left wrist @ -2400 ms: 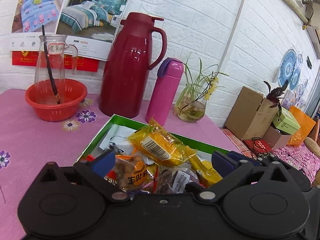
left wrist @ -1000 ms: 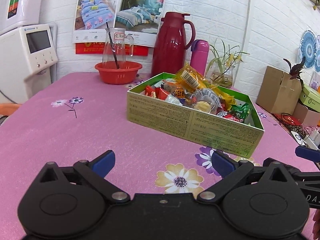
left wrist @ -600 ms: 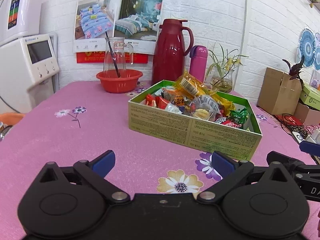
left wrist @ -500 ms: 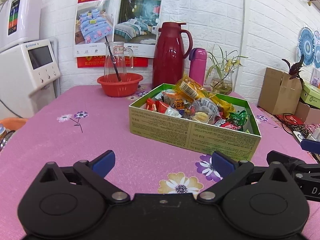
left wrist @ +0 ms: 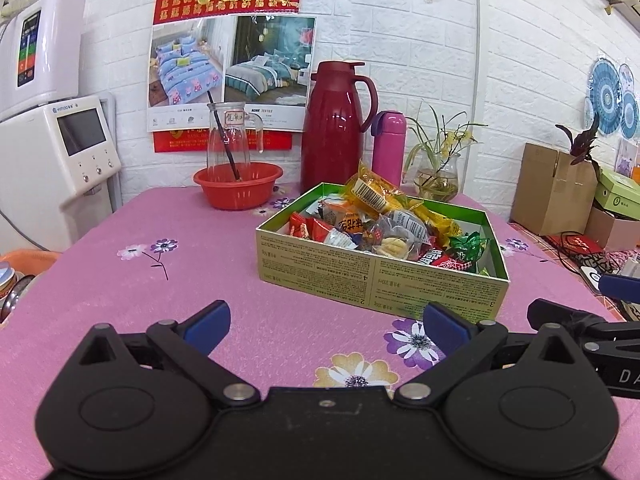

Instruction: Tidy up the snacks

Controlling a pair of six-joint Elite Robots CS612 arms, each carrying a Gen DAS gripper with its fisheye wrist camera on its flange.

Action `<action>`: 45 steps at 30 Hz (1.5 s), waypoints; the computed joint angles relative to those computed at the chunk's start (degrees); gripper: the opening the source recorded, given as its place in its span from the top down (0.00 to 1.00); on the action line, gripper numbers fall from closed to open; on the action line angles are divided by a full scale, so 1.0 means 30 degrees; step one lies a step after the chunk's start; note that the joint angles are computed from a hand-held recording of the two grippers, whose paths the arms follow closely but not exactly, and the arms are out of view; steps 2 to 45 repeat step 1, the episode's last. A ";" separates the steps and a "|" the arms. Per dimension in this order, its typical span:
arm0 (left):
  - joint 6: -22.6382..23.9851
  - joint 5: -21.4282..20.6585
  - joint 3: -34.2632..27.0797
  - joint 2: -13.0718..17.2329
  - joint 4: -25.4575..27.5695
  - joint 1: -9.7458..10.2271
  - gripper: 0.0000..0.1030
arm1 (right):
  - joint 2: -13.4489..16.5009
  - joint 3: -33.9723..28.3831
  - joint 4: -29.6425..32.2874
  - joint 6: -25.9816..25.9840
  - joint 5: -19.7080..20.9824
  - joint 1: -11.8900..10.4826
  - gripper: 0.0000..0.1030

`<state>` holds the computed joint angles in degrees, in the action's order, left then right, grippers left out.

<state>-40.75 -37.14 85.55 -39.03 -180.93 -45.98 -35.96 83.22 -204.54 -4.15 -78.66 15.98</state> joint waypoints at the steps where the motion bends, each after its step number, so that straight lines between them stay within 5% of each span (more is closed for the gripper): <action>1: -0.0115 0.0100 0.0028 -0.0013 0.0092 -0.0029 0.00 | -0.0009 0.0004 0.0003 -0.0017 -0.0012 0.0008 0.00; 45: -0.0115 0.0100 0.0028 -0.0013 0.0092 -0.0029 0.00 | -0.0009 0.0004 0.0003 -0.0017 -0.0012 0.0008 0.00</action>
